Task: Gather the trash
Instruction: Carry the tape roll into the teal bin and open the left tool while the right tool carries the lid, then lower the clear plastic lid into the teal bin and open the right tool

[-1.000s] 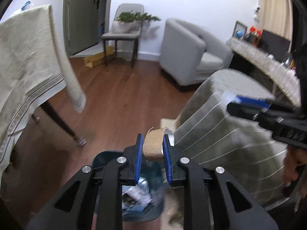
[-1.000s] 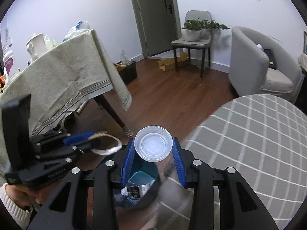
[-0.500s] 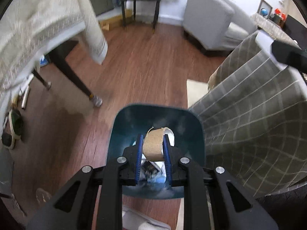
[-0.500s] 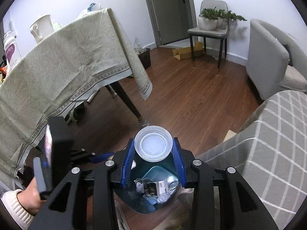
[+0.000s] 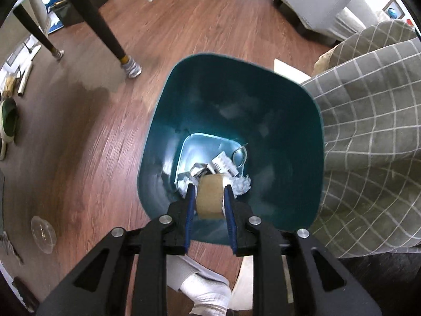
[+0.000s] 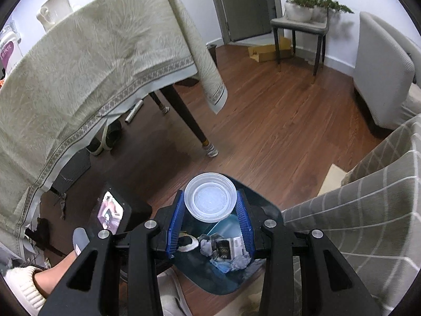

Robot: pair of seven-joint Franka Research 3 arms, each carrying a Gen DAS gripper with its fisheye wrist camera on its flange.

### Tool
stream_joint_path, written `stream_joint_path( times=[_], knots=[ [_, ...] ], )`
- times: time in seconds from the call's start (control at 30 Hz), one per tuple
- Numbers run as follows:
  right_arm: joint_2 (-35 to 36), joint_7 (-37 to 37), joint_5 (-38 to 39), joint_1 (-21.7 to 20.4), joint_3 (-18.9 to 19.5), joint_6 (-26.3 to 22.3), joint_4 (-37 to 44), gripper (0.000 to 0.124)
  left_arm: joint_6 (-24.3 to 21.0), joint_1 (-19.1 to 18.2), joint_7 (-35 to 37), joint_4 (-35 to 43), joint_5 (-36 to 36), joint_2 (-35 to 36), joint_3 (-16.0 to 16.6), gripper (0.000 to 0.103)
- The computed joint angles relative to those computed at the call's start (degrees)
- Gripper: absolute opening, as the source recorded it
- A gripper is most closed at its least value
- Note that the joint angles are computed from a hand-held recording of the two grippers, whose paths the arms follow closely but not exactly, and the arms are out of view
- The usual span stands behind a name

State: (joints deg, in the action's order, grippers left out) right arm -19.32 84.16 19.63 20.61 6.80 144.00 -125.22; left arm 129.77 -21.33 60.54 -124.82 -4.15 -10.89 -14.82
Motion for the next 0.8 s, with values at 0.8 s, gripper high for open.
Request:
stream_joint_path(
  times=[0.8],
  knots=[
    [9.3, 9.8, -7.7, 0.3, 1.7, -5.0, 2.1, 0.04, 7.7, 1.5, -2.1, -5.6, 6.7, -12.8, 1.4, 0.062]
  ],
)
